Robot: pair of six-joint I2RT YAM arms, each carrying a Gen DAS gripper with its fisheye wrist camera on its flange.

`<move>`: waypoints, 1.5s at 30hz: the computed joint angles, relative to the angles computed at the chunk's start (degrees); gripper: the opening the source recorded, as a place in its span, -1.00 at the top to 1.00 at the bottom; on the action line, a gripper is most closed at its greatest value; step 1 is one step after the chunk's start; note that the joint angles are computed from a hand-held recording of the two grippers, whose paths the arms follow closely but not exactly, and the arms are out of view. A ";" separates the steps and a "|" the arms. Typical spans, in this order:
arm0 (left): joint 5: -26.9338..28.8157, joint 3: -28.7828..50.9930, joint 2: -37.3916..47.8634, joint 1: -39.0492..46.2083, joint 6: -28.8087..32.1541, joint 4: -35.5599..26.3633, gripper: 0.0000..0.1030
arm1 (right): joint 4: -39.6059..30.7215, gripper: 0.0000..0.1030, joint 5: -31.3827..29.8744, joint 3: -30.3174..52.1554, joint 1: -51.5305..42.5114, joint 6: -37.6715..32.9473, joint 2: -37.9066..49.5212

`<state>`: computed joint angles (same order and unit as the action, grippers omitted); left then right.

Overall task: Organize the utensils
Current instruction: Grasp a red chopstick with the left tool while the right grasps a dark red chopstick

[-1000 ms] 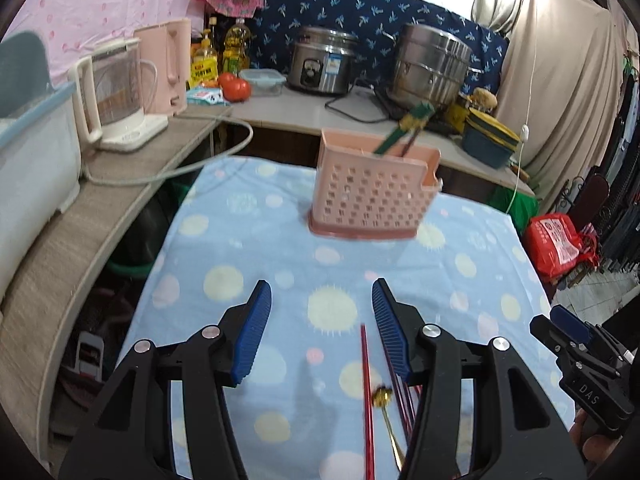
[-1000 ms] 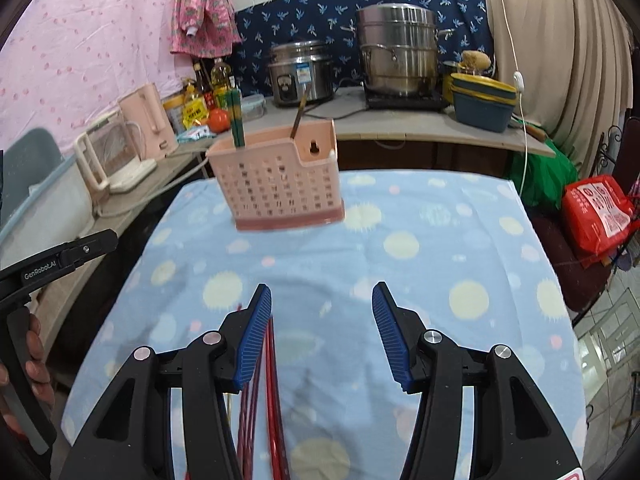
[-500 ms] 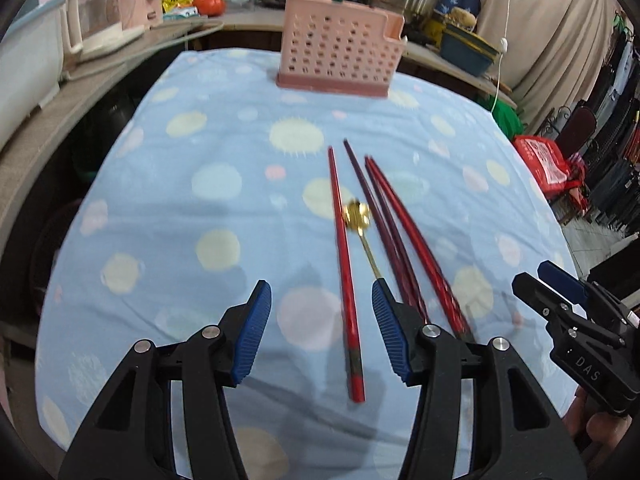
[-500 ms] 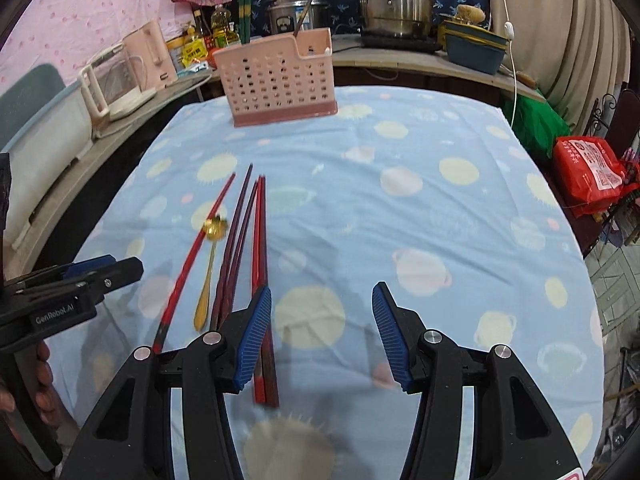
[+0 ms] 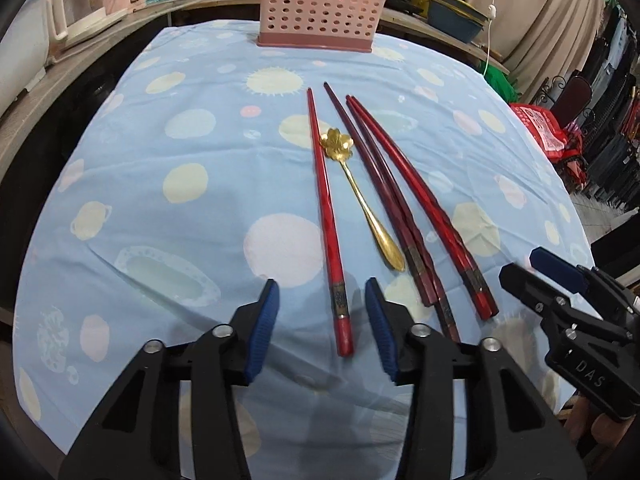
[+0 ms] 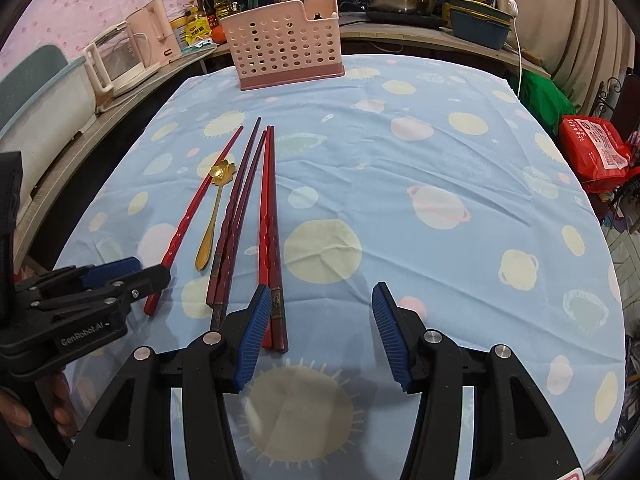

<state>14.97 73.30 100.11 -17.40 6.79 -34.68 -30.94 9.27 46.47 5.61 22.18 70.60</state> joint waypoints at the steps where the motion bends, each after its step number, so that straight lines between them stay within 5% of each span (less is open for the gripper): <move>1: -0.38 -0.87 -0.48 -0.04 0.14 0.82 0.34 | 0.04 0.00 -0.06 0.01 -0.07 -0.09 0.05; 15: 0.14 -2.03 -0.92 0.36 1.43 1.58 0.86 | 1.09 0.36 -0.77 0.24 1.48 0.21 2.90; 35: 1.40 -1.49 -0.08 0.80 0.94 1.71 0.86 | 3.47 0.51 0.70 0.83 2.09 -1.83 6.53; 40: 1.37 -1.44 -0.04 0.78 0.94 1.73 0.86 | 3.86 0.80 0.35 0.33 1.75 -1.67 6.01; 45: 1.75 -1.17 0.07 0.91 0.84 1.22 0.87 | 3.56 0.84 -1.28 -0.14 0.72 -1.27 4.91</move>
